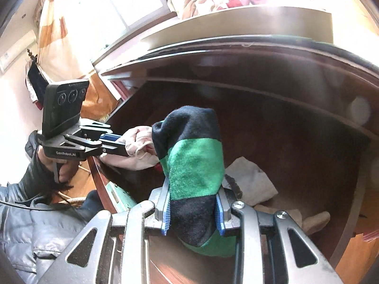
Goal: Take underwear out of drawer
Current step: 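Lift the green-striped sock and white sock up out of the drawer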
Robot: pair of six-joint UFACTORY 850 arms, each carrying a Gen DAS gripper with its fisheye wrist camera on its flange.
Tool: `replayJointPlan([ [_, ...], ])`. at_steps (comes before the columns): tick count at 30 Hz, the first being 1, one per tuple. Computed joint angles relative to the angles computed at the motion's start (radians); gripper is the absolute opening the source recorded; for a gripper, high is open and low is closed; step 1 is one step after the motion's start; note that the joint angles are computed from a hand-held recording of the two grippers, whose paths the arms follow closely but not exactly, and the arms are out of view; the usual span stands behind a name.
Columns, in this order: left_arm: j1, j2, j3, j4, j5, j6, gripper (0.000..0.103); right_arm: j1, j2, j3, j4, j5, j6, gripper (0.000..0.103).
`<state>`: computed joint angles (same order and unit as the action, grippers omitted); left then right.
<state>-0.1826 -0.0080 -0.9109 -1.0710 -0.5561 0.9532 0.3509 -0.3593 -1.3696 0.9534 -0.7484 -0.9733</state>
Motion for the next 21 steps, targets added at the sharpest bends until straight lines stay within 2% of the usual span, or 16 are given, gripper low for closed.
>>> replayJointPlan([
  [8, 0.009, 0.02, 0.032, -0.141, 0.054, 0.088, 0.012, -0.027, 0.054, 0.058, 0.126, 0.04, -0.13, 0.032],
  [14, 0.001, 0.041, 0.061, -0.259, 0.114, 0.185, 0.012, -0.047, 0.075, 0.087, 0.209, 0.04, -0.197, 0.032],
  [21, -0.031, 0.07, 0.076, -0.293, 0.235, 0.206, 0.012, -0.046, 0.1, 0.123, 0.294, 0.074, -0.284, 0.032],
])
